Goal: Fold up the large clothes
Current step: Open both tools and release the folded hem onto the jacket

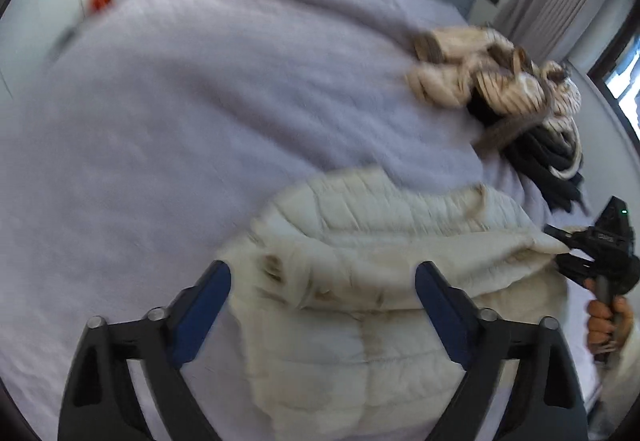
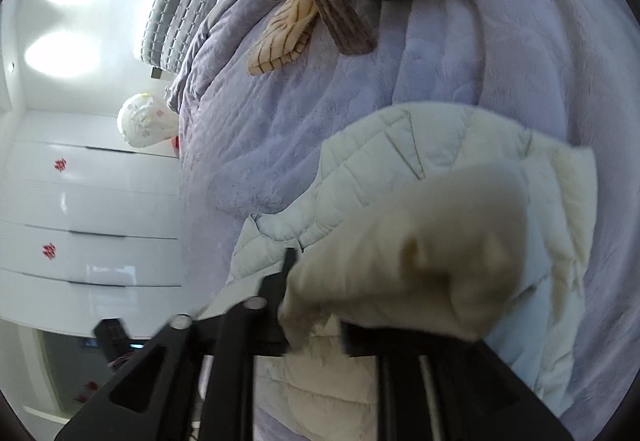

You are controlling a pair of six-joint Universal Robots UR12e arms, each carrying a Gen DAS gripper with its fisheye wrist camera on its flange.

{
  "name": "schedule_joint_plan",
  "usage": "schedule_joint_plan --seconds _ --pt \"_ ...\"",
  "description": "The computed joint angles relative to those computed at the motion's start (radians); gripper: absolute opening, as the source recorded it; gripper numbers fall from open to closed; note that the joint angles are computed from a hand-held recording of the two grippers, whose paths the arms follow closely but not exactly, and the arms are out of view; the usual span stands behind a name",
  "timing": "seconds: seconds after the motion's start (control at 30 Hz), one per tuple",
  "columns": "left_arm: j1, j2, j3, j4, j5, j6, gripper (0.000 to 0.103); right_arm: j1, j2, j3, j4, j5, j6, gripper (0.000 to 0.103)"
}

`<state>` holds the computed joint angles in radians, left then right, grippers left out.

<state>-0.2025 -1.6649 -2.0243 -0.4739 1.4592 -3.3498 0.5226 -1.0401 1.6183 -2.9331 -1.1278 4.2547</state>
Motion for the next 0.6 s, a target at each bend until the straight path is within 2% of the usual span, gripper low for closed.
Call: schedule_joint_plan --seconds 0.07,0.1,0.2,0.23,0.27,0.3,0.33,0.37,0.4,0.6 --pt "-0.011 0.005 0.004 0.009 0.056 0.004 0.094 -0.001 -0.008 0.004 0.002 -0.013 -0.007 0.054" --pt "-0.017 0.003 0.006 0.015 0.084 0.002 0.094 -0.002 -0.01 0.003 0.0 -0.017 -0.007 0.058" --pt "-0.023 -0.002 0.007 0.033 0.098 0.007 0.093 0.001 -0.032 0.005 0.025 -0.051 -0.045 0.058" --pt "-0.023 -0.005 0.006 0.039 0.083 0.006 0.084 0.011 -0.05 0.002 0.071 -0.105 -0.097 0.058" --pt "-0.023 -0.008 0.006 0.036 0.064 0.01 0.07 0.023 -0.068 -0.004 0.133 -0.168 -0.159 0.058" --pt "-0.024 -0.015 0.01 0.019 0.041 0.015 0.065 0.032 -0.08 -0.009 0.185 -0.213 -0.207 0.057" --pt "-0.026 -0.022 0.014 0.006 0.025 0.02 0.058 0.037 -0.086 -0.013 0.224 -0.236 -0.237 0.056" --pt "-0.03 -0.031 0.017 0.002 0.011 0.028 0.048 0.039 -0.092 -0.013 0.257 -0.252 -0.267 0.04" --pt "-0.037 -0.044 0.023 -0.004 0.005 0.044 0.045 0.039 -0.095 -0.012 0.281 -0.259 -0.283 0.022" --pt "-0.078 -0.13 0.073 0.012 0.069 0.054 0.044 0.022 -0.084 -0.004 0.305 -0.278 -0.294 0.019"
